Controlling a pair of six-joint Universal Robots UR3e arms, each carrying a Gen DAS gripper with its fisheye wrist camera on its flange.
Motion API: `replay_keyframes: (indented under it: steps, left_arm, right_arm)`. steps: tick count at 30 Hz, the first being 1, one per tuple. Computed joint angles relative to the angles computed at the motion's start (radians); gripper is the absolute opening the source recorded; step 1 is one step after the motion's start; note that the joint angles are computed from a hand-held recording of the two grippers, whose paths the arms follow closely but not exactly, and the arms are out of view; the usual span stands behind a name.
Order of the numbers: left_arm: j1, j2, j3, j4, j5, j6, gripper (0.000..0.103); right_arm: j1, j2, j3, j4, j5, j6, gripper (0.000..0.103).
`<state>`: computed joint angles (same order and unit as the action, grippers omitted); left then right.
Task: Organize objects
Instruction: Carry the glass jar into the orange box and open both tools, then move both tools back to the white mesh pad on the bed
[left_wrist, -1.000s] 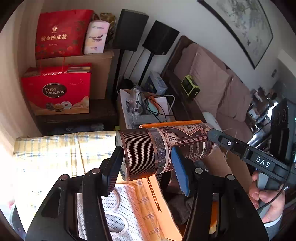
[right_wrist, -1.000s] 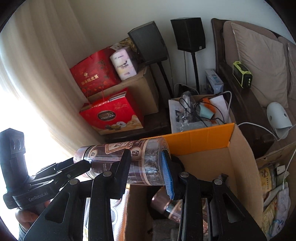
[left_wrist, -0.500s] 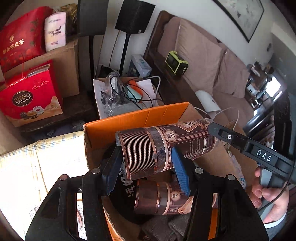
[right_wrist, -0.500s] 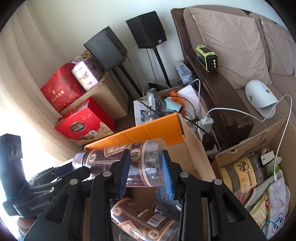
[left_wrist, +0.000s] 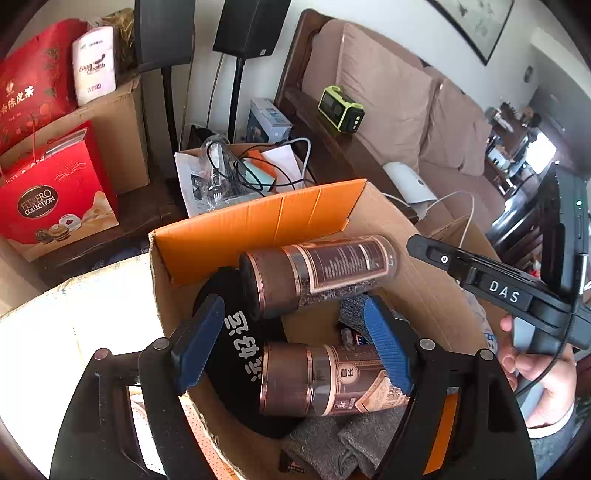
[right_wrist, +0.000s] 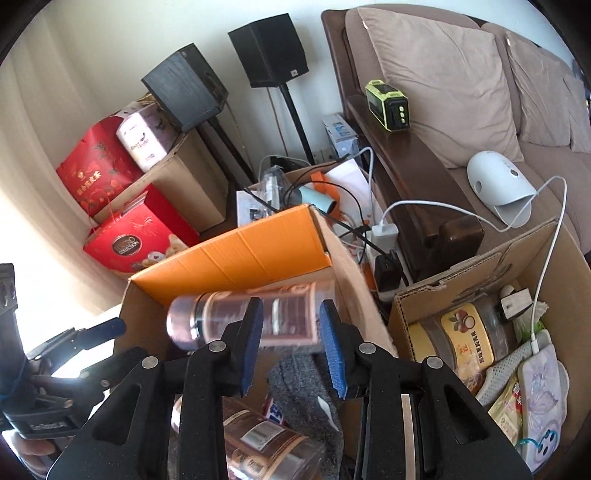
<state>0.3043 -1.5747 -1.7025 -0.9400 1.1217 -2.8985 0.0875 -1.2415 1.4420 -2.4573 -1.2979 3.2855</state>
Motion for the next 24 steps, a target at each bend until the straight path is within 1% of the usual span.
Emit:
replay_keyframes:
  steps: [1,3,4,5,6,7,8,10,11,13,15,19,22,24]
  left_arm:
    - [0.016,0.029,-0.013,-0.006,-0.007,0.009,0.079]
    - [0.056,0.103,-0.060,-0.011,-0.030,0.023,0.087]
    - [0.085,0.140,-0.081,-0.026,-0.056,0.038,0.094]
    - [0.116,0.175,-0.100,-0.047,-0.081,0.055,0.098]
    - [0.138,0.204,-0.110,-0.067,-0.091,0.069,0.100]
    - [0.157,0.231,-0.121,-0.083,-0.093,0.083,0.102]
    - [0.171,0.255,-0.126,-0.101,-0.086,0.098,0.102]
    - [0.194,0.303,-0.146,-0.117,-0.063,0.122,0.102]
    - [0.207,0.329,-0.160,-0.120,-0.056,0.136,0.102]
    - [0.237,0.387,-0.197,-0.127,-0.047,0.163,0.103]
    - [0.269,0.436,-0.225,-0.143,-0.044,0.187,0.103]
    - [0.359,0.511,-0.254,-0.243,-0.077,0.256,0.103]
    - [0.426,0.559,-0.273,-0.306,-0.095,0.302,0.103]
    - [0.470,0.596,-0.284,-0.350,-0.106,0.338,0.103]
  right_arm:
    - [0.011,-0.008,0.002,-0.004,-0.011,-0.001,0.033]
    - [0.034,-0.026,0.012,-0.014,-0.026,-0.004,0.037]
    - [0.047,-0.036,0.021,-0.022,-0.035,-0.003,0.042]
    - [0.059,-0.045,0.028,-0.028,-0.042,-0.002,0.050]
    - [0.073,-0.053,0.031,-0.028,-0.054,-0.002,0.054]
    - [0.090,-0.058,0.033,-0.028,-0.070,-0.003,0.063]
    - [0.107,-0.062,0.033,-0.028,-0.090,-0.006,0.070]
    - [0.150,-0.068,0.030,-0.034,-0.146,-0.017,0.077]
    - [0.170,-0.070,0.030,-0.036,-0.172,-0.019,0.079]
    - [0.204,-0.075,0.033,-0.038,-0.206,-0.020,0.081]
    - [0.224,-0.085,0.045,-0.041,-0.211,-0.021,0.082]
    - [0.245,-0.101,0.057,-0.030,-0.180,-0.030,0.092]
    - [0.269,-0.110,0.068,-0.035,-0.189,-0.016,0.095]
    - [0.289,-0.116,0.073,-0.041,-0.204,-0.008,0.101]
